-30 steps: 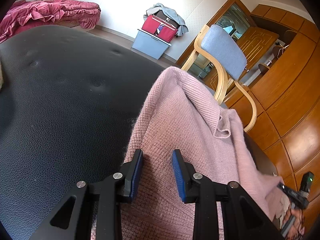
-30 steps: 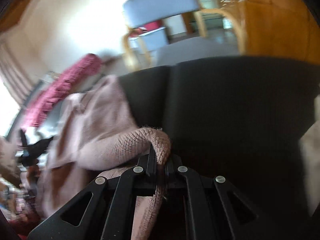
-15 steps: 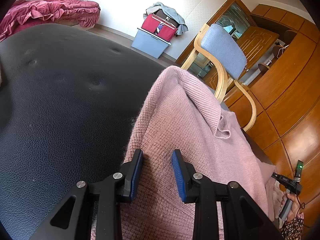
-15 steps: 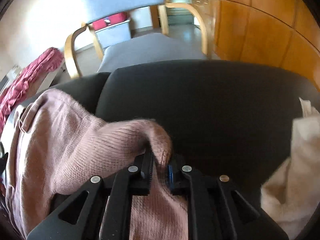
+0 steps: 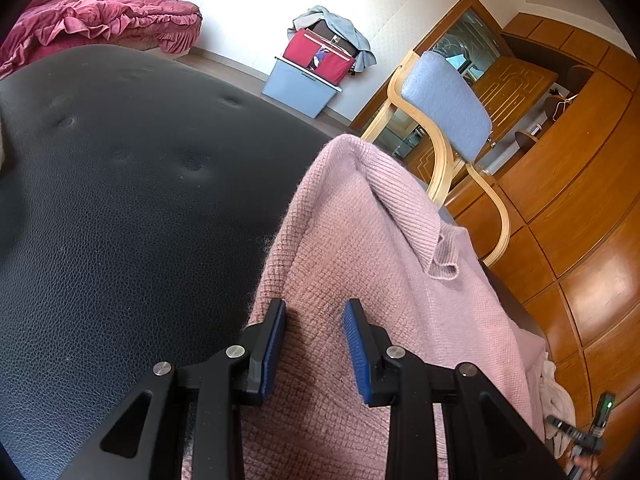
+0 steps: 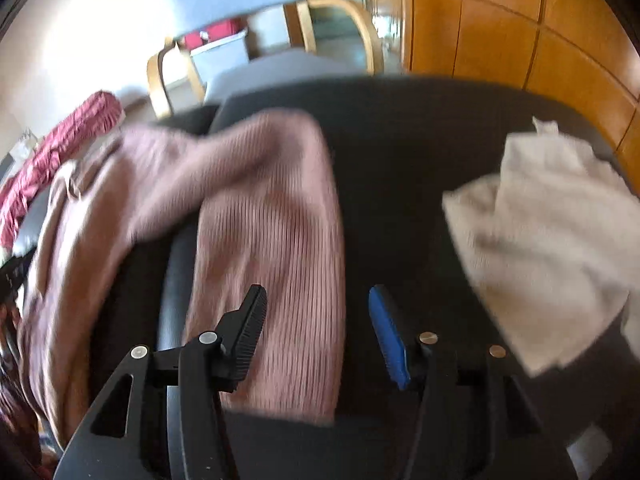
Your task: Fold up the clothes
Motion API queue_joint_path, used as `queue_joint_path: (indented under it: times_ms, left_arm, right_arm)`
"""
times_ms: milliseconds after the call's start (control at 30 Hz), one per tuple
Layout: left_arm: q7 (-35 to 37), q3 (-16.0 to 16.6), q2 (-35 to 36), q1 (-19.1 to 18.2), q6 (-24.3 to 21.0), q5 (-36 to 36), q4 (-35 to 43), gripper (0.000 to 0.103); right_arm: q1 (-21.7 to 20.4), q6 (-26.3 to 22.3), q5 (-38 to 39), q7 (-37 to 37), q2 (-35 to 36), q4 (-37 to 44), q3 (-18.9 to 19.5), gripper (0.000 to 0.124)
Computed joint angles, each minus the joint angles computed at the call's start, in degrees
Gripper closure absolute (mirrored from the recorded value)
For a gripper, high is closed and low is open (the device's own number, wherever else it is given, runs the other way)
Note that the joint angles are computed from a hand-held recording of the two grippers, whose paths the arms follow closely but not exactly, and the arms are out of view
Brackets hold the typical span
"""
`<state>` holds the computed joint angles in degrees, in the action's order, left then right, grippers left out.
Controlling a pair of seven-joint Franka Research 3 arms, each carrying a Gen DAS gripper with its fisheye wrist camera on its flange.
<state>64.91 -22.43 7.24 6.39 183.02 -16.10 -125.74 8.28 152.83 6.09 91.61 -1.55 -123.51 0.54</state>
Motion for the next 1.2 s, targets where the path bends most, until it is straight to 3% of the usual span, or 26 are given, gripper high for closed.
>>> queue_joint_path:
  times_ms: [33, 100, 167, 267, 500, 1000, 1100, 1200]
  left_arm:
    - [0.55, -0.64, 0.01, 0.63, -0.02, -0.51, 0.00, 0.073]
    - [1.05, -1.13, 0.04, 1.06, 0.07, -1.07, 0.00, 0.073]
    - [1.13, -1.16, 0.02, 1.08, 0.17, -1.24, -0.04, 0.073]
    - [0.62, -0.45, -0.03, 0.45, 0.15, -0.70, -0.08, 0.073]
    - [-0.46, 0.58, -0.11, -0.40, -0.08, 0.39, -0.05, 0.073]
    - [-3.51, 4.09, -0.47, -3.18, -0.90, 3.98, -0.19, 0.073]
    - [-3.71, 4.23, -0.60, -3.25, -0.92, 4.21, -0.40, 0.073]
    - [-3.97, 4.61, -0.64, -3.53, -1.07, 4.59, -0.42, 0.073]
  right_arm:
    - [0.13, -0.72, -1.29, -0.02, -0.22, -0.58, 0.19, 0.068]
    - [0.50, -1.67, -2.86, -1.01, 0.06, -1.11, 0.54, 0.084]
    - [0.90, 0.69, -2.04, -3.43, -0.23, -2.32, 0.64, 0.098]
    - [1.00, 0.61, -3.13, -3.47, -0.03, -1.60, 0.73, 0.108]
    - [0.29, -3.91, -27.58, 10.51, 5.22, 6.58, -1.18, 0.113]
    - [5.20, -16.10, -44.14, 14.72, 27.35, 38.45, -11.07, 0.114]
    - [3.02, -16.60, -38.66, 12.48, 30.97, 43.72, -10.36, 0.114]
    - [-0.71, -8.44, -26.91, 9.67, 27.52, 38.89, -6.84, 0.114]
